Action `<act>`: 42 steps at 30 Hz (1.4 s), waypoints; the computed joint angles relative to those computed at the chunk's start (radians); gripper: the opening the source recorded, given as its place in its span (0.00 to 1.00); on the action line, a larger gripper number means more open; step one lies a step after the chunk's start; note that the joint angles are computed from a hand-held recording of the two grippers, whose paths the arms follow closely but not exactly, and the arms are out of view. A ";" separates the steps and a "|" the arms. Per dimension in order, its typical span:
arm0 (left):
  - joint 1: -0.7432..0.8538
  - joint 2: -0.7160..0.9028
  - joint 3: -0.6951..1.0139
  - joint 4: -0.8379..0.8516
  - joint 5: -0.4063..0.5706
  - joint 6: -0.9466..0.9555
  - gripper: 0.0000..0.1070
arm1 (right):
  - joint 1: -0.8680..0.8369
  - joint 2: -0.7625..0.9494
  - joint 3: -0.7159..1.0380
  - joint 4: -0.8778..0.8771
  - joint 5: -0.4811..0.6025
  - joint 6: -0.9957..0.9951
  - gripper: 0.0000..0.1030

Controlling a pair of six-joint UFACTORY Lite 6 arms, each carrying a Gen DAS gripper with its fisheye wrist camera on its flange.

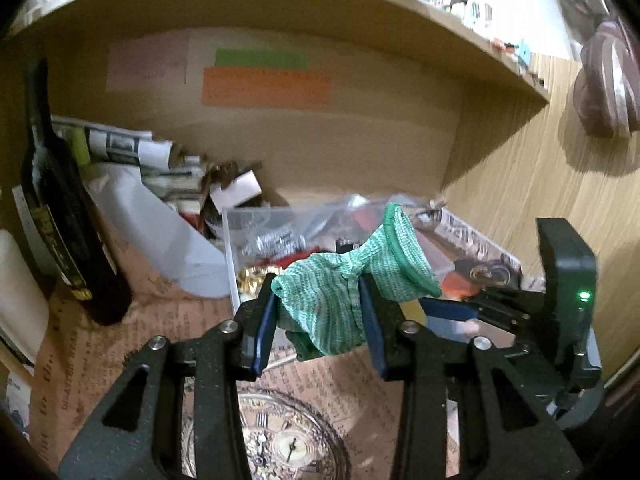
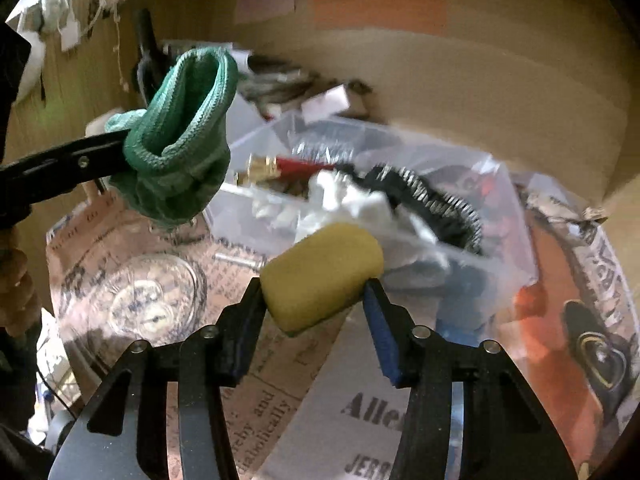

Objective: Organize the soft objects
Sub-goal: 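Carry the sock and sponge into the clear box and release both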

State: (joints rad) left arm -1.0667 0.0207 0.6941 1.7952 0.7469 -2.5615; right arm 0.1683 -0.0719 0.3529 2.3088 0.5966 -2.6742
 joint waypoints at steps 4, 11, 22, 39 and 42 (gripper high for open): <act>0.026 -0.005 0.018 0.004 0.006 0.019 0.37 | -0.061 -0.159 -0.064 -0.091 0.012 0.085 0.41; 0.113 0.039 0.079 0.029 -0.020 0.042 0.37 | -0.187 -0.238 -0.047 -0.207 0.075 0.217 0.41; 0.234 0.231 0.200 0.086 -0.117 0.021 0.37 | -0.097 0.102 0.083 -0.222 0.034 0.216 0.41; 0.326 0.497 0.446 0.056 -0.265 0.131 0.37 | -0.140 -0.077 -0.007 -0.236 0.064 0.206 0.25; 0.326 0.512 0.460 0.046 -0.266 0.144 0.38 | -0.154 -0.088 0.031 -0.213 0.070 0.221 0.25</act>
